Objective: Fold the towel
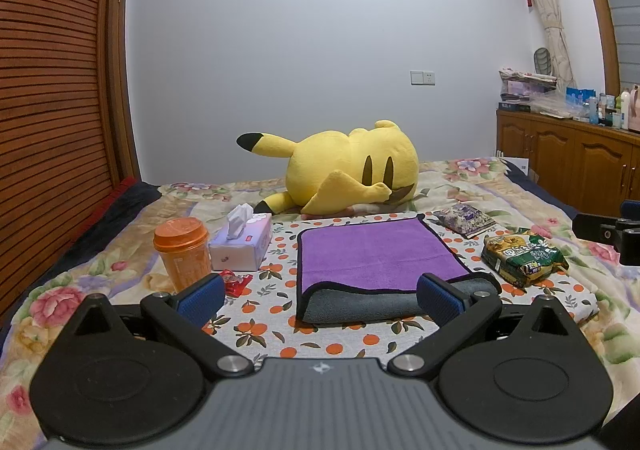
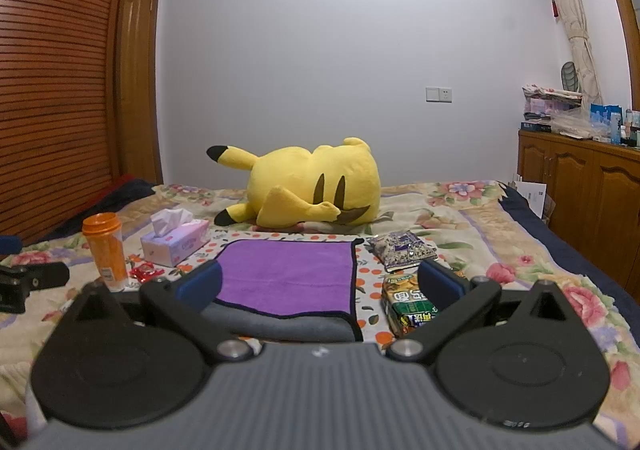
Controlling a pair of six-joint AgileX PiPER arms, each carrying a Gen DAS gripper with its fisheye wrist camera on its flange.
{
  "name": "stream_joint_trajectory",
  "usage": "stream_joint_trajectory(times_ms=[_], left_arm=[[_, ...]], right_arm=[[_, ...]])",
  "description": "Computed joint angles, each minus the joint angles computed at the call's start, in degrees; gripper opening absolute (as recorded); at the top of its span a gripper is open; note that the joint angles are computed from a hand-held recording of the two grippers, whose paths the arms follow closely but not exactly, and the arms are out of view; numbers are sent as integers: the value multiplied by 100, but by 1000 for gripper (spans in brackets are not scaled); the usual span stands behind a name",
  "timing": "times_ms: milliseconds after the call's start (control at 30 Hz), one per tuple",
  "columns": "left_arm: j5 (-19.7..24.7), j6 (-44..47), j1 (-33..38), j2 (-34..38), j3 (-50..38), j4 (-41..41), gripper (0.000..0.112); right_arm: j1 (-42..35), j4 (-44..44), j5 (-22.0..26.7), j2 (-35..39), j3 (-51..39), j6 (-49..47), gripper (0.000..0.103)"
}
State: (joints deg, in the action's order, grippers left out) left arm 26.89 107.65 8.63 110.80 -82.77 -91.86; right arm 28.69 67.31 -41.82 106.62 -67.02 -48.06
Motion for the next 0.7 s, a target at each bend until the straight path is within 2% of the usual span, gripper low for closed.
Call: stream_joint_trajectory(times_ms=[700], left_arm=[[-1,31,0,-4,11,-15,103]], right_arm=[[-11,-27,5,-8,18,-5,103]])
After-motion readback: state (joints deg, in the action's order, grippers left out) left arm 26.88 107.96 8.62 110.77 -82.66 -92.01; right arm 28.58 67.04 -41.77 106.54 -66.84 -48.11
